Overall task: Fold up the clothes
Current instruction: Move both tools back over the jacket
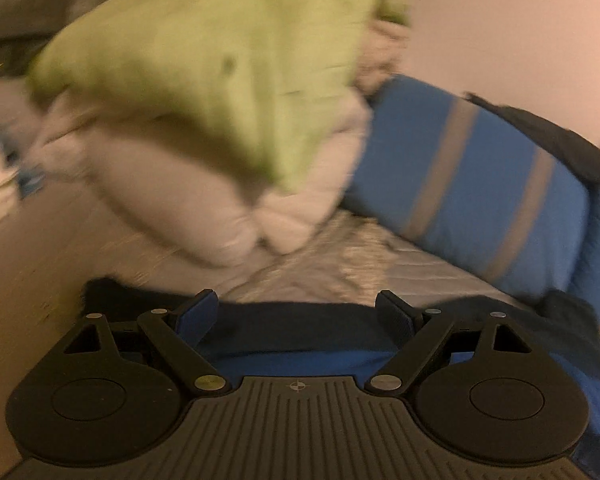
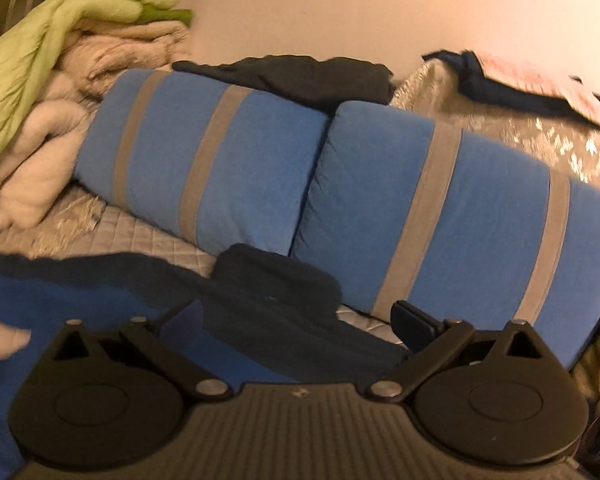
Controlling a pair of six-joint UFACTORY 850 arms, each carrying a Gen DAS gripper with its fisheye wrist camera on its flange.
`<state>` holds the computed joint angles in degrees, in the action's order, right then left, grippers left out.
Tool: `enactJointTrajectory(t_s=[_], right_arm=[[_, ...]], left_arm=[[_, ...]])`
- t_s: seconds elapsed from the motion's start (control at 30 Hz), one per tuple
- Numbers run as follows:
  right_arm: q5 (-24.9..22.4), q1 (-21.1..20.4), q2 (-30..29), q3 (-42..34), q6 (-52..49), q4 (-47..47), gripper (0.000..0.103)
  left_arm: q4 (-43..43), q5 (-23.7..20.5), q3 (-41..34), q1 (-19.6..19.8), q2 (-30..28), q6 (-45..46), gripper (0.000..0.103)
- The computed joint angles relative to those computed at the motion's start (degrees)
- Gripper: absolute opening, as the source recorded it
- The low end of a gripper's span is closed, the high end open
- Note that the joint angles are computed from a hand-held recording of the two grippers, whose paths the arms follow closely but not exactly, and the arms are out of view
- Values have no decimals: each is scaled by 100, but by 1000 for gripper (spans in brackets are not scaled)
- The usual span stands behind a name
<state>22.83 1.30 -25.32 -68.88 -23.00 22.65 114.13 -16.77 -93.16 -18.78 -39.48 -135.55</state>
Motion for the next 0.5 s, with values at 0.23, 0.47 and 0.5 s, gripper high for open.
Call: enactJointTrajectory(t_s=[0.23, 0.47, 0.5], right_arm=[[1397, 384, -643, -42, 371, 644, 103], [1338, 266, -718, 67, 701, 665, 103], [1325, 256, -699, 93, 680, 658, 103]], left_arm=[[-85, -105, 392, 341, 50, -1337, 87], [1167, -146, 682, 683, -5, -3850, 85], [1253, -149, 690, 715, -33, -4106, 85]])
